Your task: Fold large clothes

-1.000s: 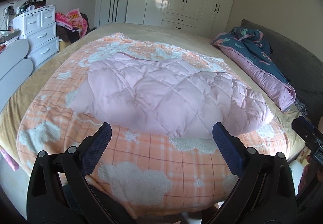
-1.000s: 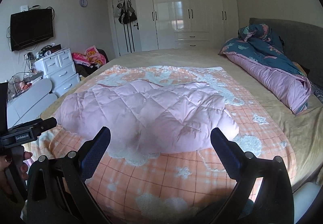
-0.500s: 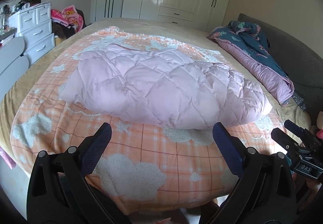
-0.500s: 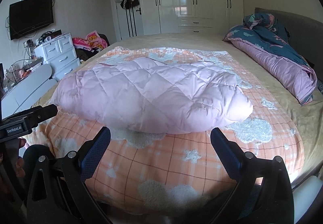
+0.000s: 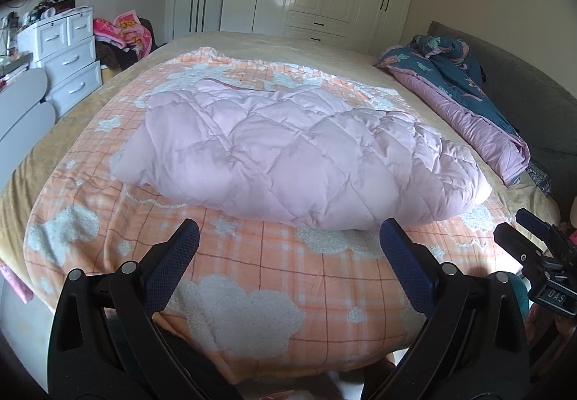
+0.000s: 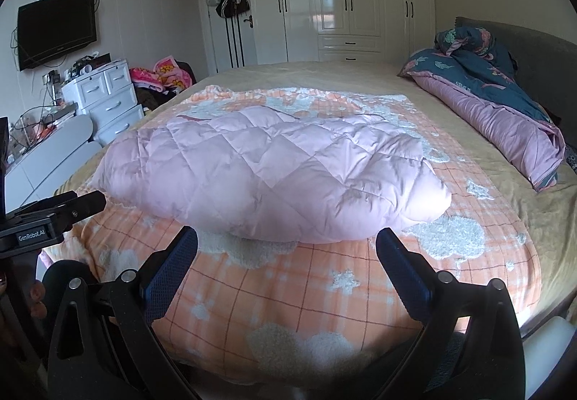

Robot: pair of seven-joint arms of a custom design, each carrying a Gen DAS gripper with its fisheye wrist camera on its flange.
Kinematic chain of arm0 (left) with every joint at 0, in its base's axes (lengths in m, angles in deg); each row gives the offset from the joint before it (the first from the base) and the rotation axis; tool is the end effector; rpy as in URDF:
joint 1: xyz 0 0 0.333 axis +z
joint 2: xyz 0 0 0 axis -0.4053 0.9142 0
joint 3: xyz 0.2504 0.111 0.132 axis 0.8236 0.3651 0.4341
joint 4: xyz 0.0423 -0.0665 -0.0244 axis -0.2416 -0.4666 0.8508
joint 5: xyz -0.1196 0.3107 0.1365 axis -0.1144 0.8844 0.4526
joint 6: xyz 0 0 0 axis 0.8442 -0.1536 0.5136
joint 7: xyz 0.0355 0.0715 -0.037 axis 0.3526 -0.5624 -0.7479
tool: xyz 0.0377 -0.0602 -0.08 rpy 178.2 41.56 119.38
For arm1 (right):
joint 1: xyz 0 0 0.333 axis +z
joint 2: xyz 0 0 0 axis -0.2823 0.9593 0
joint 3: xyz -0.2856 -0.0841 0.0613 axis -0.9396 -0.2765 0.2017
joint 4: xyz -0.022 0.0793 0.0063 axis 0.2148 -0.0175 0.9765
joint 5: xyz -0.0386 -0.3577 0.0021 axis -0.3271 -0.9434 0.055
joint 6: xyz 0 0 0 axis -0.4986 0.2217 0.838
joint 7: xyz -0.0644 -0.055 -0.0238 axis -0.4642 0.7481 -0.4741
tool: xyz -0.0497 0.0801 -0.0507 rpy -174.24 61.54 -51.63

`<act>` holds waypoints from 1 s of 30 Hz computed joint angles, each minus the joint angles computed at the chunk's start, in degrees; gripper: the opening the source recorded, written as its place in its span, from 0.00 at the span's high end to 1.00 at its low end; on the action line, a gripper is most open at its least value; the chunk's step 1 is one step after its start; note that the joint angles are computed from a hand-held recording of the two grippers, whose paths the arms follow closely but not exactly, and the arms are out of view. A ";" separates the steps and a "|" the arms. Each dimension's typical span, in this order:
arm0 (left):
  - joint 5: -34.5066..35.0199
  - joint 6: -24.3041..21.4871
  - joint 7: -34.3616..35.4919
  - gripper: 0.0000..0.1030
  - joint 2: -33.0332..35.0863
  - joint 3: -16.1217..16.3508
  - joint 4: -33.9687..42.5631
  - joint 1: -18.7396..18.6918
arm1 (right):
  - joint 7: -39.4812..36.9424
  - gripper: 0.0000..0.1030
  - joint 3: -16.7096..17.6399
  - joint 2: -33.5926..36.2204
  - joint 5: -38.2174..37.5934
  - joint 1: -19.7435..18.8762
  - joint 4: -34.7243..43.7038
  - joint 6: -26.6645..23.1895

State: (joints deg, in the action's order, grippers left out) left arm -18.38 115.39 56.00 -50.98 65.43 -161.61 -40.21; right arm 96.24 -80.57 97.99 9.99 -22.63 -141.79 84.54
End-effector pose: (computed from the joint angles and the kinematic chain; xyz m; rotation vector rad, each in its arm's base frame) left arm 0.5932 -0.2374 0.5255 -2.0045 1.2515 -0.8070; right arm 0.6703 -0.0207 0.5280 -1.9424 1.0323 -0.4288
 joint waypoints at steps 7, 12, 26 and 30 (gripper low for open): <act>0.18 -0.46 0.02 0.09 -0.33 -0.10 -0.24 0.01 | 0.01 0.04 -0.02 -0.30 0.07 0.12 -0.25 -0.03; 0.36 -0.31 -0.18 0.09 -0.44 -0.15 -0.37 0.07 | -0.23 0.04 -0.02 -0.65 0.45 0.19 -0.62 0.31; 0.43 -0.97 -0.01 0.09 -0.74 -0.40 -0.55 0.08 | -0.55 0.04 -0.21 -0.81 0.88 0.23 -0.72 0.23; 0.44 -1.14 -0.01 0.09 -0.67 -0.45 -0.43 0.07 | -0.46 0.04 -0.25 -0.84 0.92 0.23 -0.74 0.11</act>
